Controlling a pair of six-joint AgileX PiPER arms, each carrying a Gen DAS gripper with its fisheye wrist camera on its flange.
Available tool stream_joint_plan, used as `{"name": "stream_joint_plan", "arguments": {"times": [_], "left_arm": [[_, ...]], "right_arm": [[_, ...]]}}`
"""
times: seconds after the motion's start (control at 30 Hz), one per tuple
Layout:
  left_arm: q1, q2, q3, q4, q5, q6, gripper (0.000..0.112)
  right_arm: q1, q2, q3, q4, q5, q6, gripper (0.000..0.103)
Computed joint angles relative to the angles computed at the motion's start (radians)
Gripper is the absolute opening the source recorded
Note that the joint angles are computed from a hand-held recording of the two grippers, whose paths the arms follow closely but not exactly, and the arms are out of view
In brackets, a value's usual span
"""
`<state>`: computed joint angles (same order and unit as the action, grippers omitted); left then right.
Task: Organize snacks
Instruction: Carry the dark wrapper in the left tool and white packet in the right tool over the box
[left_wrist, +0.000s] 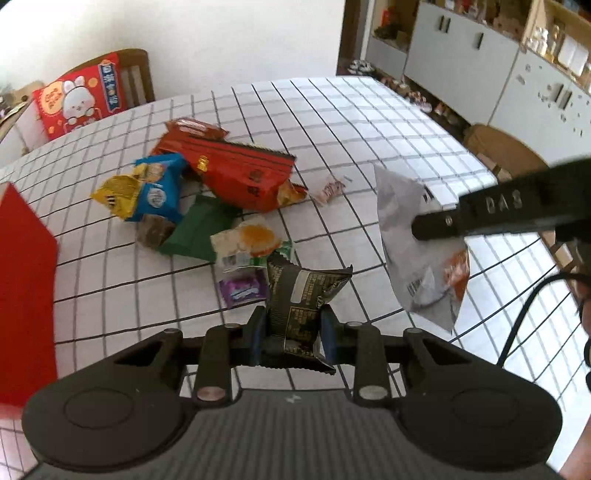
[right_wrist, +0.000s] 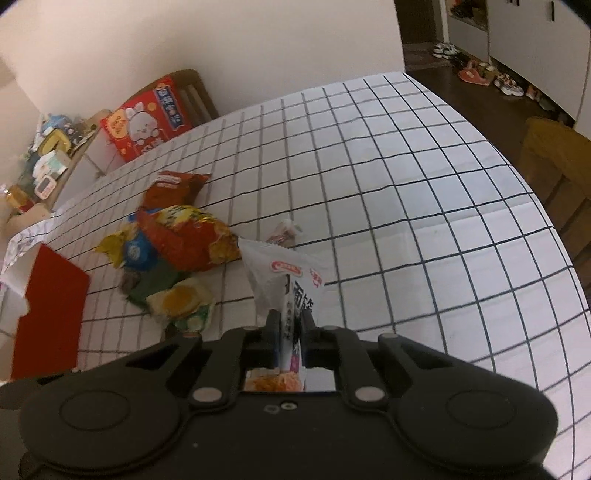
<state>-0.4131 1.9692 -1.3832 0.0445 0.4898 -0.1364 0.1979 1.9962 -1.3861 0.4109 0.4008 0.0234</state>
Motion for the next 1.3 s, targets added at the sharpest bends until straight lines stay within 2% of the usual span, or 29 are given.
{"name": "stream_joint_plan", "arguments": {"times": [0.2, 0.37, 0.6, 0.97, 1.3], "left_arm": [[0.040, -0.116, 0.085, -0.014, -0.003, -0.016, 0.029], [0.094, -0.209, 0.133, -0.016, 0.030, -0.031, 0.029], [0.196, -0.344, 0.212, -0.051, 0.038, 0.003, 0.029], [0.405, -0.441, 0.227, -0.158, 0.084, 0.139, 0.029], [0.604, -0.433, 0.173, -0.250, 0.117, 0.279, 0.029]], "right_arm": [[0.045, -0.089, 0.057, -0.002, -0.002, -0.001, 0.009], [0.104, -0.145, 0.076, -0.046, -0.009, 0.035, 0.009], [0.195, -0.158, 0.008, -0.119, 0.018, 0.095, 0.009], [0.342, -0.052, -0.259, -0.242, 0.121, 0.202, 0.009], [0.459, 0.162, -0.687, -0.333, 0.306, 0.282, 0.009]]}}
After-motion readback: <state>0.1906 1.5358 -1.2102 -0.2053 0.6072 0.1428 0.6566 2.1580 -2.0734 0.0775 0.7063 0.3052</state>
